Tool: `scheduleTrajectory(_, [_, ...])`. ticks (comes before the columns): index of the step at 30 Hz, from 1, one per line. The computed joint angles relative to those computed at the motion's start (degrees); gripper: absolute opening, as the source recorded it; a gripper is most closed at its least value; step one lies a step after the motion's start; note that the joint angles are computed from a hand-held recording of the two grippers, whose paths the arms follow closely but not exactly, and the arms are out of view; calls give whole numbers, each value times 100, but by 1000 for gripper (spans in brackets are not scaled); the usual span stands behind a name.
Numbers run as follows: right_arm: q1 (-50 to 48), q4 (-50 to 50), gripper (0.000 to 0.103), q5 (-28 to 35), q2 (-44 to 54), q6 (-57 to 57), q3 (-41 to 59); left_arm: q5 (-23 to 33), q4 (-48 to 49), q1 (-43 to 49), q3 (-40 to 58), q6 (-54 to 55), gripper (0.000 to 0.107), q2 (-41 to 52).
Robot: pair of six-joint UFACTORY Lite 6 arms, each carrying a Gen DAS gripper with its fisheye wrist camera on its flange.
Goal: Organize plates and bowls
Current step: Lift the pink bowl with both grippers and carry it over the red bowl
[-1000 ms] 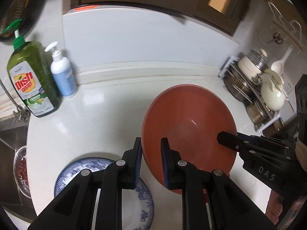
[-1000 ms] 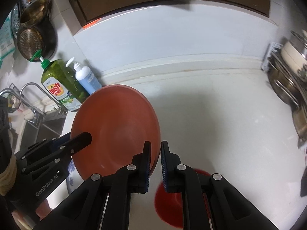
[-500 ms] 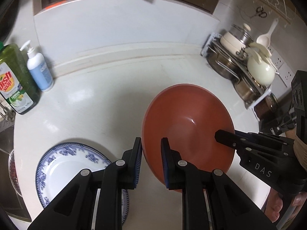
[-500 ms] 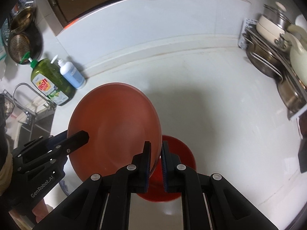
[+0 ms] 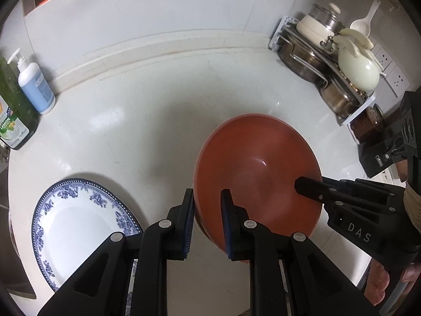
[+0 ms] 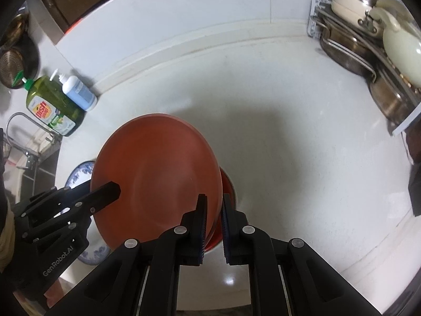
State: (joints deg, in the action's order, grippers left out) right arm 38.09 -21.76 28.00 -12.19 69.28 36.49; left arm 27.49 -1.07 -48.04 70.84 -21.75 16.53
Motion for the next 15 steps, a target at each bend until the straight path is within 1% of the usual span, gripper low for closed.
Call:
scheduleTrajectory(5, [-217,387,12,-370,47,-402,-274,16,13,-55,84,-71,21,208])
scheduleTrajectory(10, [-394,775,12,-566,164,-881,-373,81,124,-114,161,-147,22,409])
scheduleTrajectory(15, [-448,962,12,-695,242,-1113,-454,101,81,-130,222,-124,25,513])
